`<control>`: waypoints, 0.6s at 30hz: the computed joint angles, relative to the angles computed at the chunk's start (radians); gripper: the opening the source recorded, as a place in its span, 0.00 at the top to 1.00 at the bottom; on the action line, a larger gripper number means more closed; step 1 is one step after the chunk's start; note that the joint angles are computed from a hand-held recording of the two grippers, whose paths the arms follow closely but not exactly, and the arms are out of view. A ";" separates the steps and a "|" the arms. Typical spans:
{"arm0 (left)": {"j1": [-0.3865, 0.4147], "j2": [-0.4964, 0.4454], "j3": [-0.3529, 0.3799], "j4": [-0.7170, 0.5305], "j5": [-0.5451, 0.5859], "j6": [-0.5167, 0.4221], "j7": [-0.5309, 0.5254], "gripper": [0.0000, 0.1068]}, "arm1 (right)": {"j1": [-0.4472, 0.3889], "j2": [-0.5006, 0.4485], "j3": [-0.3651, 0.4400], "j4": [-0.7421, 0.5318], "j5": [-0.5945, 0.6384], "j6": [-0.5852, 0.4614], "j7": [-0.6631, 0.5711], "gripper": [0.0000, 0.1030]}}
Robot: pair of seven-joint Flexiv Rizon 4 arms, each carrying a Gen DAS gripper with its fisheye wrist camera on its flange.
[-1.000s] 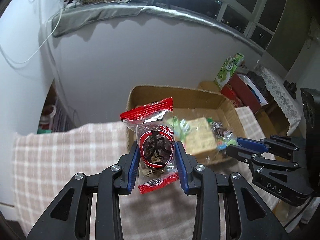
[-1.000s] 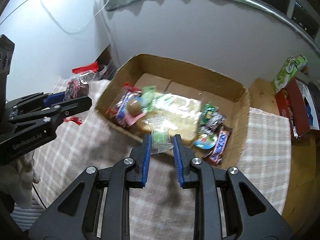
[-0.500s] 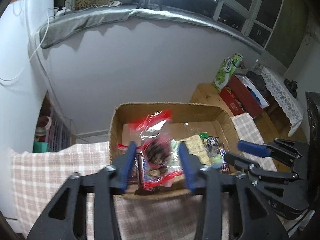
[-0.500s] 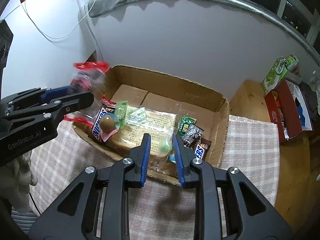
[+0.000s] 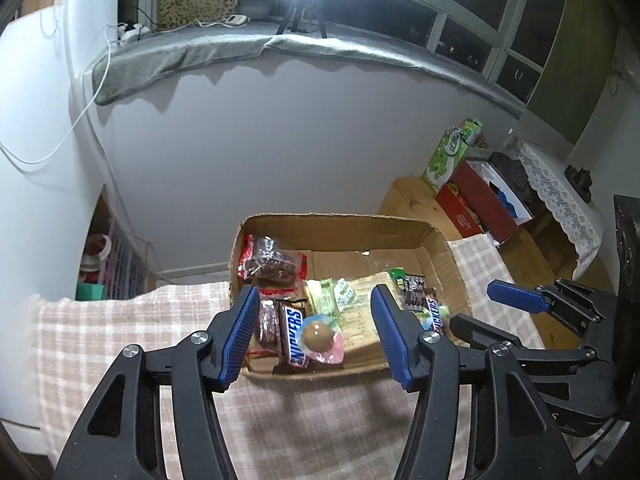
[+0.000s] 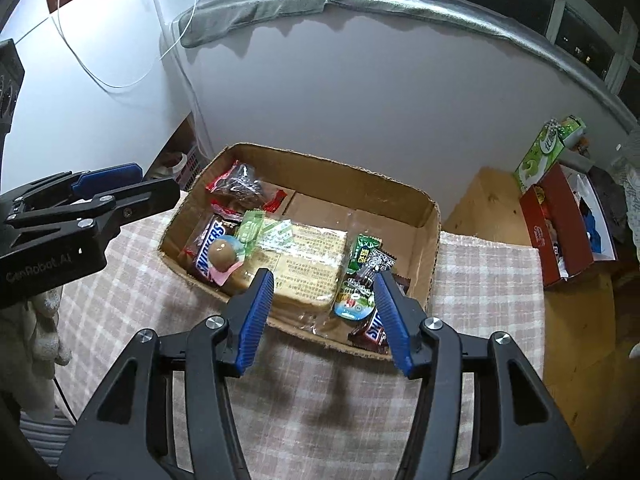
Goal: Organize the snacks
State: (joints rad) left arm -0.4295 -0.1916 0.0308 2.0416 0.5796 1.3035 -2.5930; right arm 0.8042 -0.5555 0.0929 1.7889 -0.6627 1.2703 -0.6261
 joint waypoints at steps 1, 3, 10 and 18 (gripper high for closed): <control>-0.004 0.005 0.001 0.002 0.004 -0.005 -0.006 0.47 | 0.004 0.009 -0.006 0.011 -0.006 0.008 0.011 0.41; -0.011 0.022 -0.003 0.009 0.013 -0.020 -0.016 0.47 | 0.011 0.029 -0.015 0.033 -0.018 0.013 0.032 0.40; -0.016 0.091 -0.040 0.033 0.083 -0.080 -0.103 0.46 | 0.016 0.097 -0.024 0.102 -0.075 0.026 0.112 0.40; 0.013 0.206 -0.131 0.078 0.144 -0.179 -0.218 0.37 | 0.012 0.187 -0.015 0.169 -0.230 -0.027 0.260 0.40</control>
